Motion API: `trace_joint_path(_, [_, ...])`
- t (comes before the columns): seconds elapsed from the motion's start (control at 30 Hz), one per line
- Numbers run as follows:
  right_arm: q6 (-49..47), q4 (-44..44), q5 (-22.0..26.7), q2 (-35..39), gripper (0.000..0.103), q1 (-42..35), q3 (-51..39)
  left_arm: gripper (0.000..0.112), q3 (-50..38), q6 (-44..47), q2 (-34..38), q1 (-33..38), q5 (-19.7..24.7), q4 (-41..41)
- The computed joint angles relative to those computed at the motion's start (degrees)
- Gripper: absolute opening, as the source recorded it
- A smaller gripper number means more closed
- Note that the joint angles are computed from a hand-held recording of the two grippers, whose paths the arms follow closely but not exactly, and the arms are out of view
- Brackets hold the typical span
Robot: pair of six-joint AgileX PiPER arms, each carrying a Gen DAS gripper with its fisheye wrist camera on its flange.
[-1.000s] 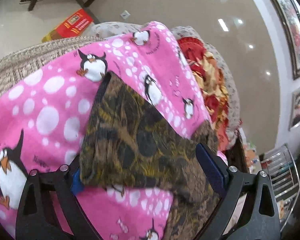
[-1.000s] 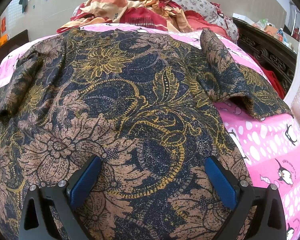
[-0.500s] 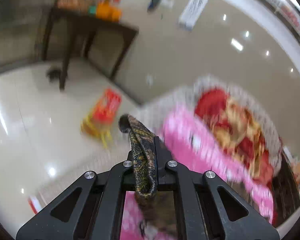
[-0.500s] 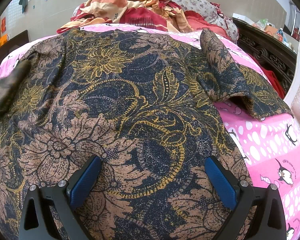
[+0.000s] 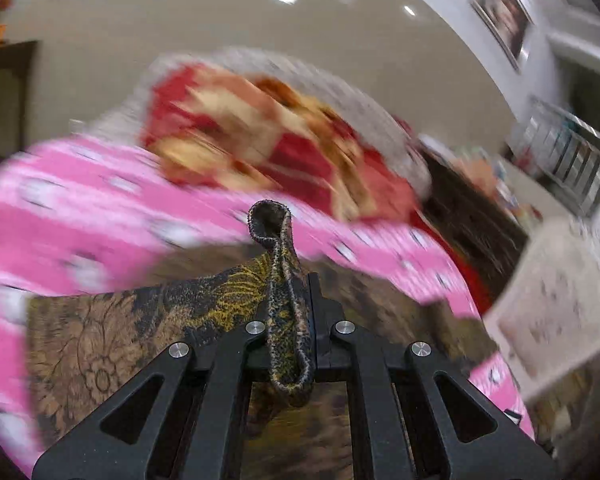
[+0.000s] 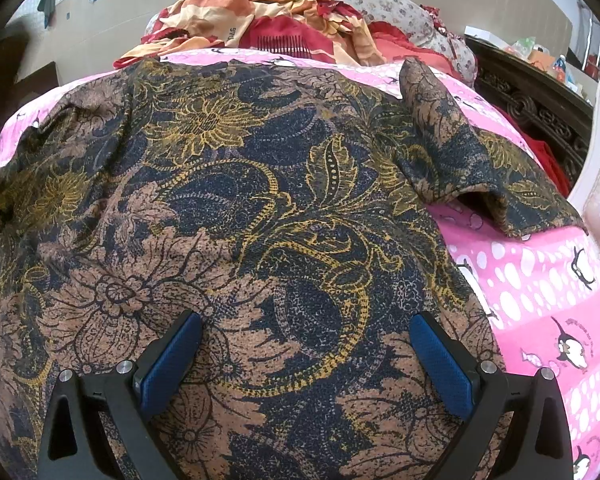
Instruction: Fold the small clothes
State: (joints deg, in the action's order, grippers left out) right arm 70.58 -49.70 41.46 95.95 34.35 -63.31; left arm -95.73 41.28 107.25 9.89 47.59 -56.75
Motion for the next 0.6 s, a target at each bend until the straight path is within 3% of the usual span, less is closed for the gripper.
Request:
trace_joint_path(0.07, [0.39, -0.07, -0.87, -0.56, 0.103, -0.28, 0.76, 0.004, -3.00, -3.41, 5.35, -7.06, -1.63, 4.27])
trace_joint_path(0.2, [0.42, 0.15, -1.65, -1.08, 0.103, -0.67, 1.30, 0.008, -6.38, -10.51, 11.93, -14.14, 0.42, 14.93])
trace_joint_path(0.27, [0.57, -0.06, -1.78, -1.16, 0.103, -0.75, 1.35, 0.023, 1.09, -6.26, 7.56, -13.99, -0.48, 13.07])
trace_joint_path(0.33, [-0.36, 1.23, -1.83, -1.67, 0.103, -1.13, 1.26, 0.046, 7.13, -1.36, 3.12, -12.57, -0.96, 10.59])
trace_joint_path(0.4, [-0.57, 1.78, -1.45, -2.70, 0.102, -1.35, 0.71, 0.050, 14.22, 6.35, -2.05, -10.36, -2.49, 6.04])
trace_joint_path(0.5, [-3.64, 2.18, -6.69, -5.47, 0.102, -3.62, -1.39, 0.053, 27.36, 18.32, -10.20, -6.55, -8.85, 1.64])
trace_joint_path(0.6, [-20.18, 17.52, -20.26, -4.11, 0.096, -8.58, -4.68, 0.053, 34.10, 20.11, -11.58, -4.18, -13.35, 4.61])
